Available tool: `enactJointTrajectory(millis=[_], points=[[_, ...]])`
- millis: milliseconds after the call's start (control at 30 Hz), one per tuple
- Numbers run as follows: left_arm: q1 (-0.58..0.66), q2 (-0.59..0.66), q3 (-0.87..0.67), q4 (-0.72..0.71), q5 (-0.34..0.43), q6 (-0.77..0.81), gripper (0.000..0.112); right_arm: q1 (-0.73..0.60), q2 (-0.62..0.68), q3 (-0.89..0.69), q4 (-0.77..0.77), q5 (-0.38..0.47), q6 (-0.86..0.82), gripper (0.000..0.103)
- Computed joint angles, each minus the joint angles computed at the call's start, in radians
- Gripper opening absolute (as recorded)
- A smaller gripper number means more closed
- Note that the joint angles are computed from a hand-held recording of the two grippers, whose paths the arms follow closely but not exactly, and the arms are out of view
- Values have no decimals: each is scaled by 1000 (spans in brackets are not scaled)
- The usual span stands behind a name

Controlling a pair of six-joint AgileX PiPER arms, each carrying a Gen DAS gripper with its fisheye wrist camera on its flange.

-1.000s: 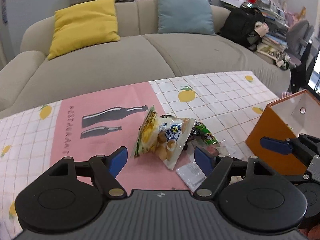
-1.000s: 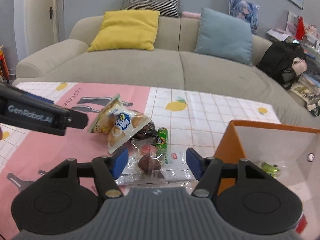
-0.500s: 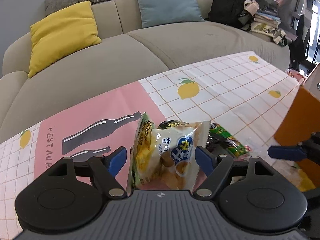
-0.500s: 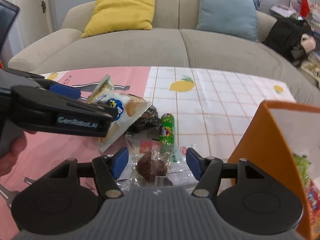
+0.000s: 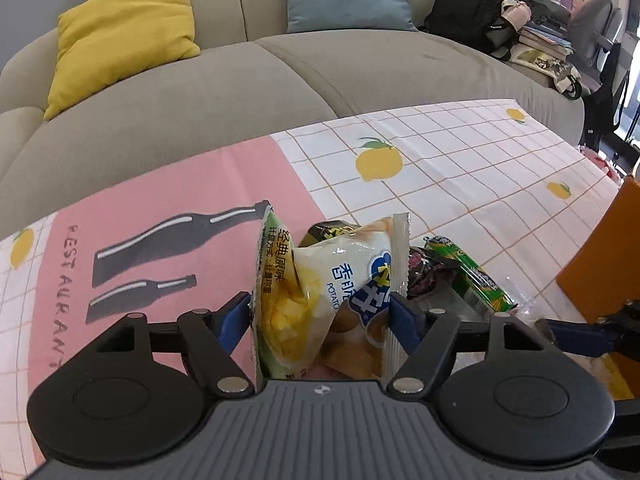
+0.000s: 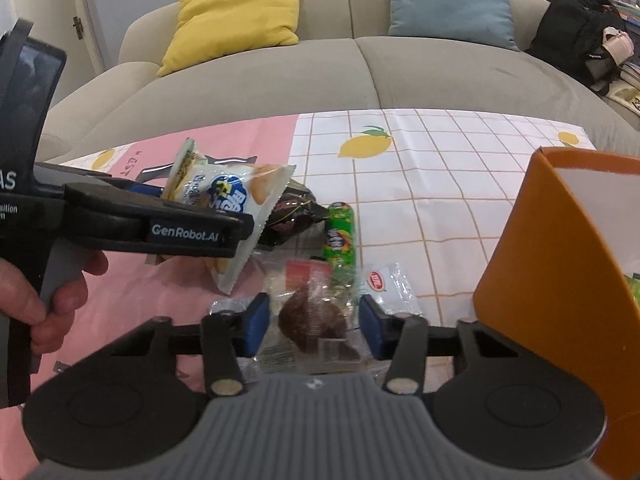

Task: Organize snacks
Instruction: 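Grasp the white-blue bread bag with left tool while right tool grasps wrapped brown cake, then carry both held snacks over the orange box and open both tools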

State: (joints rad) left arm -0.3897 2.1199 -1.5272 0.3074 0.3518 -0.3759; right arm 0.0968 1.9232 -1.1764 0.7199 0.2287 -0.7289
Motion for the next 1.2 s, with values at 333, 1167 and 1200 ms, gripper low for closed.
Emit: enactJointTrajectory(millis=[333,1167,1200], points=[[-40,-97,101,85,33,-150,66,-16,-21,1,2,33,-3,41],[-412,-545,333,329,336,-682,66,-363,-571,259,224,457,-233,40],[-429,-541,325,336,348,-690,66,-386,-589,261,222,477,-235,40]])
